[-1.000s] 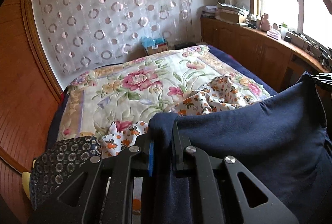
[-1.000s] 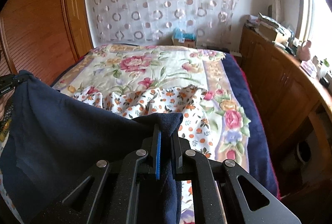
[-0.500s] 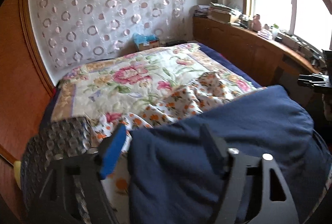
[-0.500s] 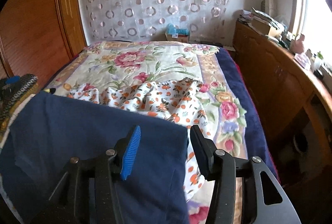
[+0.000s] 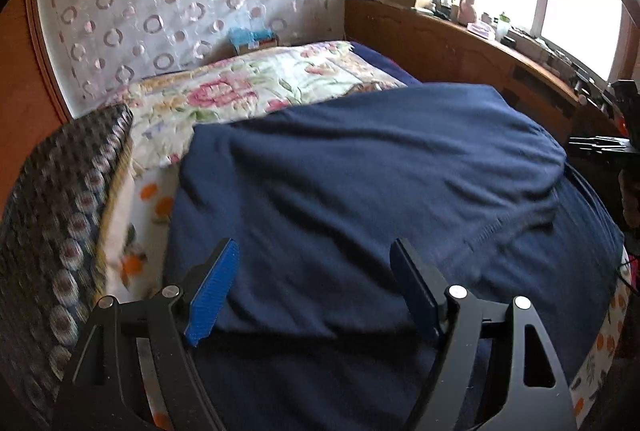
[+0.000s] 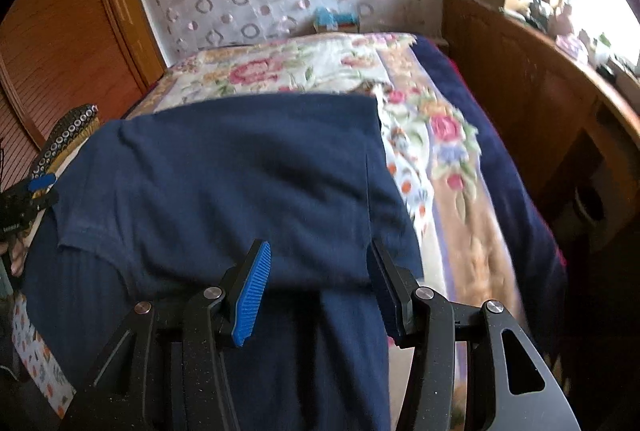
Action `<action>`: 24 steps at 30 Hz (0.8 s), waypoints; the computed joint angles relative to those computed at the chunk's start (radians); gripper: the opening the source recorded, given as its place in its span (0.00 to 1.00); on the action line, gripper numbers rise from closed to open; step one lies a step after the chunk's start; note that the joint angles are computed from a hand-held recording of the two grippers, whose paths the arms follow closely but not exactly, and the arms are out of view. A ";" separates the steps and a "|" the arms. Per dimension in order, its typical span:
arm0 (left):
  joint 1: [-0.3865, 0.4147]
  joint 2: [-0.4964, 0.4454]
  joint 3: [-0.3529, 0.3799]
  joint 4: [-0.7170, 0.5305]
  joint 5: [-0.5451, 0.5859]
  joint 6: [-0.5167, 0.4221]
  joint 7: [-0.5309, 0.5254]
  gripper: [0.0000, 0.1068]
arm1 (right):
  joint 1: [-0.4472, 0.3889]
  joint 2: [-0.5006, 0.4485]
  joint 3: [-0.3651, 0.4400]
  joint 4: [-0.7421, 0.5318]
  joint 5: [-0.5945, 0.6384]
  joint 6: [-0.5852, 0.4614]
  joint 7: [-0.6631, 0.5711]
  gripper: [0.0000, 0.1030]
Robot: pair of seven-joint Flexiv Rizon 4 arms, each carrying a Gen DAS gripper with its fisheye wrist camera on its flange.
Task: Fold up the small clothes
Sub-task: 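Lay the navy shirt flat on the bed and open both tools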
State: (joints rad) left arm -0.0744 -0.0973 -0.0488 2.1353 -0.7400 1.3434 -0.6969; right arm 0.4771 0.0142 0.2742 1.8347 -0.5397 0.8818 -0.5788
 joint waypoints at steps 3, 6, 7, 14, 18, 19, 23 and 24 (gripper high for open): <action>-0.006 0.013 0.003 0.020 -0.002 -0.010 -0.006 0.74 | 0.004 0.022 0.011 0.005 0.052 -0.029 -0.014 0.50; -0.008 0.017 0.012 0.029 0.019 -0.019 -0.039 0.73 | 0.007 0.016 0.012 -0.007 0.098 -0.027 -0.030 0.50; -0.007 0.017 0.017 0.029 0.033 -0.027 -0.063 0.73 | 0.008 0.012 0.011 -0.011 0.108 -0.024 -0.039 0.50; -0.004 0.023 0.024 0.050 0.048 -0.029 -0.121 0.73 | -0.003 -0.034 -0.017 -0.038 0.060 0.012 -0.010 0.50; 0.003 0.024 0.034 0.052 0.074 -0.048 -0.177 0.74 | -0.004 -0.045 -0.025 -0.039 0.008 0.009 0.005 0.52; 0.005 0.023 0.038 0.051 0.094 -0.051 -0.200 0.74 | -0.006 -0.045 -0.027 -0.037 -0.002 0.011 0.009 0.53; 0.009 0.025 0.039 0.067 0.114 -0.031 -0.237 0.74 | -0.004 -0.045 -0.027 -0.018 -0.072 0.021 0.062 0.54; 0.009 0.025 0.042 0.068 0.128 -0.025 -0.256 0.74 | -0.004 -0.043 -0.026 -0.017 -0.075 0.015 0.060 0.54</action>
